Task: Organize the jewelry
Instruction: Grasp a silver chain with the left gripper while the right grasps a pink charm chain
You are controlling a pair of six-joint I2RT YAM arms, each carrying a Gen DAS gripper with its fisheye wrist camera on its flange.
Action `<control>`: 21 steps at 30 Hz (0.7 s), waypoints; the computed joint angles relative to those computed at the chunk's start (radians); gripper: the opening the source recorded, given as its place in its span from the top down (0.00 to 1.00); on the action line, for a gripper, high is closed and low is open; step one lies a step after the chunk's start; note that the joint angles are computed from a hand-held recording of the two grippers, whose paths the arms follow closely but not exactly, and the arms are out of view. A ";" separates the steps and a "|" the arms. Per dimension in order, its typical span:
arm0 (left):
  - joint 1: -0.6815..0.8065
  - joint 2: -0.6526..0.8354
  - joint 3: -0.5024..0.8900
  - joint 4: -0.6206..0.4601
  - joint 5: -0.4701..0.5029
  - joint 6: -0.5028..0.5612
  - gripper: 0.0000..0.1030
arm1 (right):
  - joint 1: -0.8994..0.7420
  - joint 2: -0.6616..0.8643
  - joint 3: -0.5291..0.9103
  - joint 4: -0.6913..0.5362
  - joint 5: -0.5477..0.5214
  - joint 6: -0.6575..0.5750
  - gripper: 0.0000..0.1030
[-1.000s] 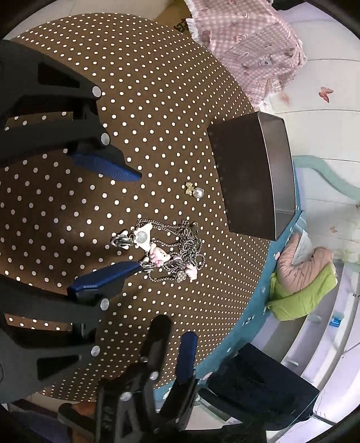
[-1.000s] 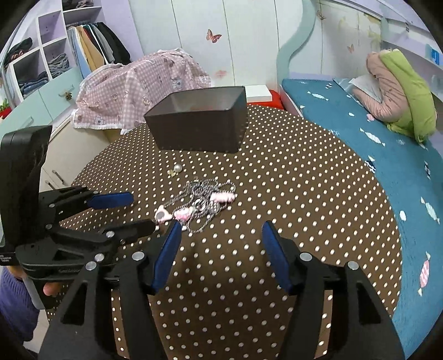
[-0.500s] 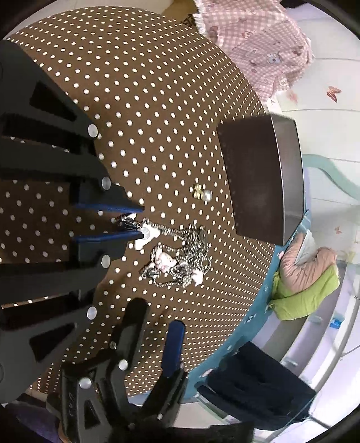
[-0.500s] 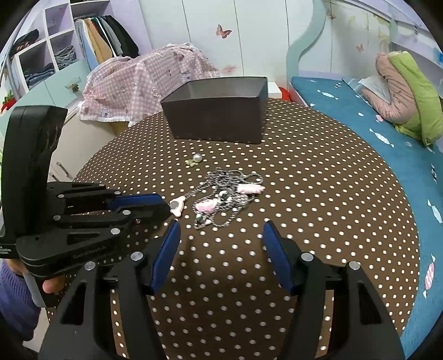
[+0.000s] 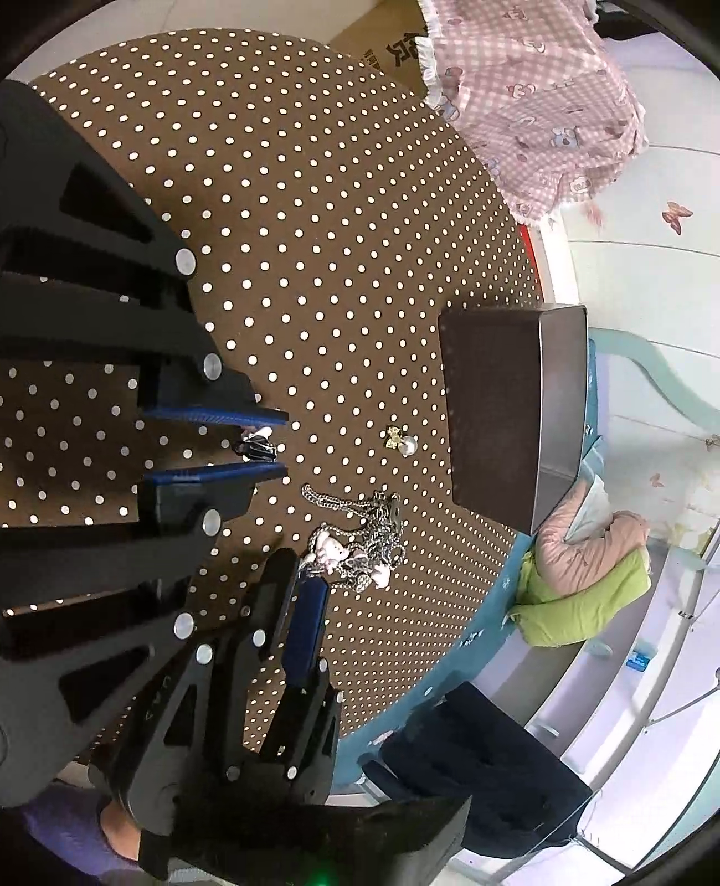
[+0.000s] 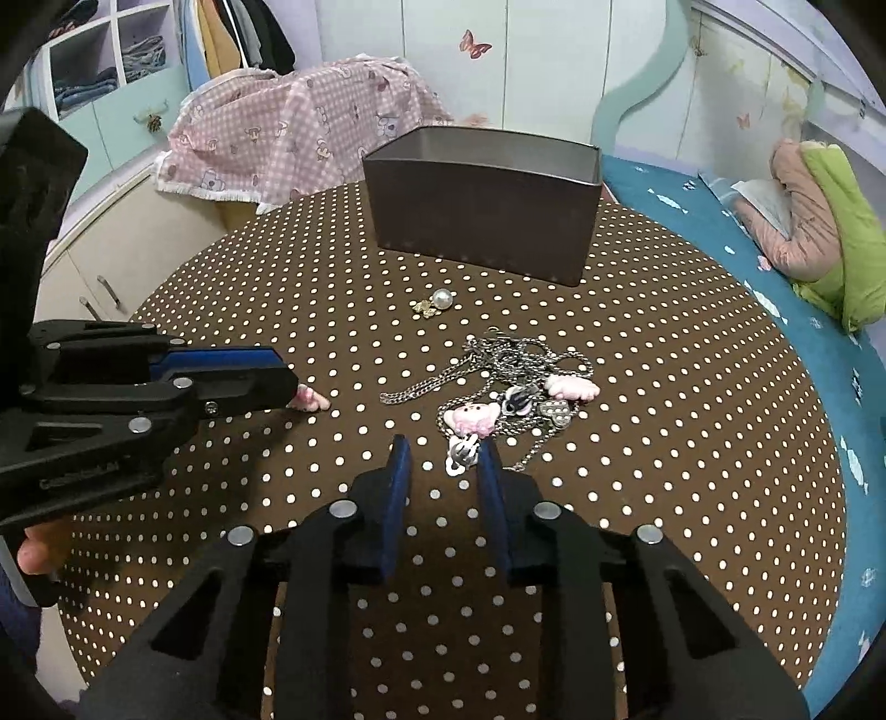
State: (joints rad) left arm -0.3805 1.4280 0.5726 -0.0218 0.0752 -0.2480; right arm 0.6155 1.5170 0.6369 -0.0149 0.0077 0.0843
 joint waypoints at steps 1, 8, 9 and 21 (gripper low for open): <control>0.002 0.003 0.002 0.003 0.005 -0.001 0.87 | 0.007 0.010 0.006 0.001 0.015 0.002 0.84; 0.038 0.009 0.003 0.002 0.057 0.021 0.87 | 0.012 0.055 0.054 -0.024 0.055 0.031 0.86; 0.041 0.008 0.003 0.002 0.058 0.023 0.87 | 0.011 0.057 0.056 -0.023 0.050 0.038 0.85; 0.103 -0.018 0.026 -0.025 0.134 0.019 0.87 | -0.015 -0.021 0.034 -0.018 0.029 0.027 0.88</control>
State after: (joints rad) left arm -0.2771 1.4102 0.5985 -0.0470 0.2093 -0.2295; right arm 0.6005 1.4962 0.6711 -0.0329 0.0370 0.1113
